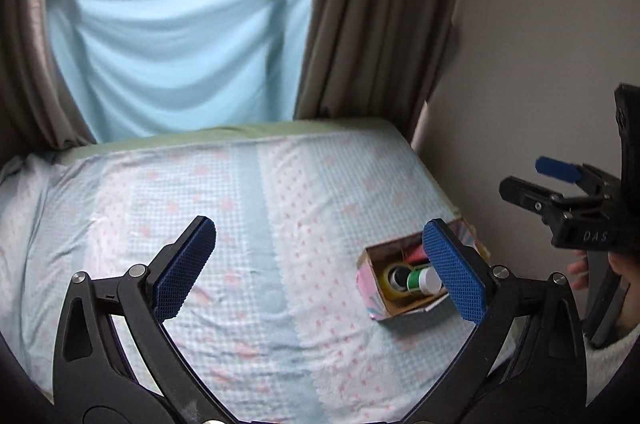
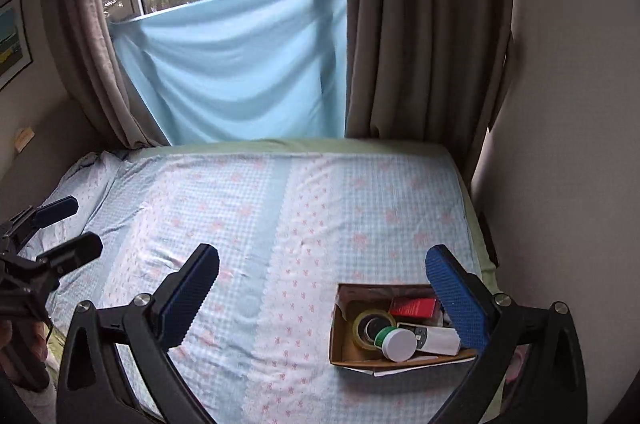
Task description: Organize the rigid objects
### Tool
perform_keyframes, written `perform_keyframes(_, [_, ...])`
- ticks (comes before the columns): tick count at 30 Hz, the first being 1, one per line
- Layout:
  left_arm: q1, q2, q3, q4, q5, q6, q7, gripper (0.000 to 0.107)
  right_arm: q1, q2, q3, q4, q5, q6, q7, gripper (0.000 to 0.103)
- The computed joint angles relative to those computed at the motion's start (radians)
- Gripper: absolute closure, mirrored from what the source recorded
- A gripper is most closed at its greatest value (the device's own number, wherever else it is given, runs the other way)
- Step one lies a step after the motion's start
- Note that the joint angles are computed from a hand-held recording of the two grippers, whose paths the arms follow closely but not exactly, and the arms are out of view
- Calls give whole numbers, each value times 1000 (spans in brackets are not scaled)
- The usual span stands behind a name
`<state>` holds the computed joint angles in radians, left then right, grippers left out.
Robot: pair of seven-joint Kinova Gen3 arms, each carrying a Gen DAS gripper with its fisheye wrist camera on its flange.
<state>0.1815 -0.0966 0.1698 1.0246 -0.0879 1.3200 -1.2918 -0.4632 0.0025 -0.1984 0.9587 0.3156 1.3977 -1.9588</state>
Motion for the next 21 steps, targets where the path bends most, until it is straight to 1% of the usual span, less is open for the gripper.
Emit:
perform_keyframes(2, [-11, -62, 13, 46, -55, -22, 38, 5, -37, -36, -42, 28, 71, -14, -63, 0])
perform_keyframes(3, [-22, -87, 32, 68, -89, -30, 57, 5, -50, -47, -66, 39, 105, -15, -97, 0])
perform_keyframes(6, [-59, -163, 63, 143, -132, -57, 89, 5, -75, -83, -132, 93, 191, -23, -186, 0])
perform_keyframes(8, [-82, -205, 72, 191, -124, -78, 109, 5, -84, -101, -169, 127, 230, -29, -225, 0])
perform_keyframes(11, [-111, -245, 86, 233, -117, -95, 98, 5, -89, -113, -218, 162, 286, -26, -272, 0])
perform_keyframes(16, [-150, -268, 114, 254, -108, -117, 80, 5, -100, -106, -251, 165, 335, 1, -327, 0])
perform_keyframes(21, [-177, -279, 138, 260, -105, -140, 68, 5, -120, -109, -267, 165, 384, 23, -368, 0])
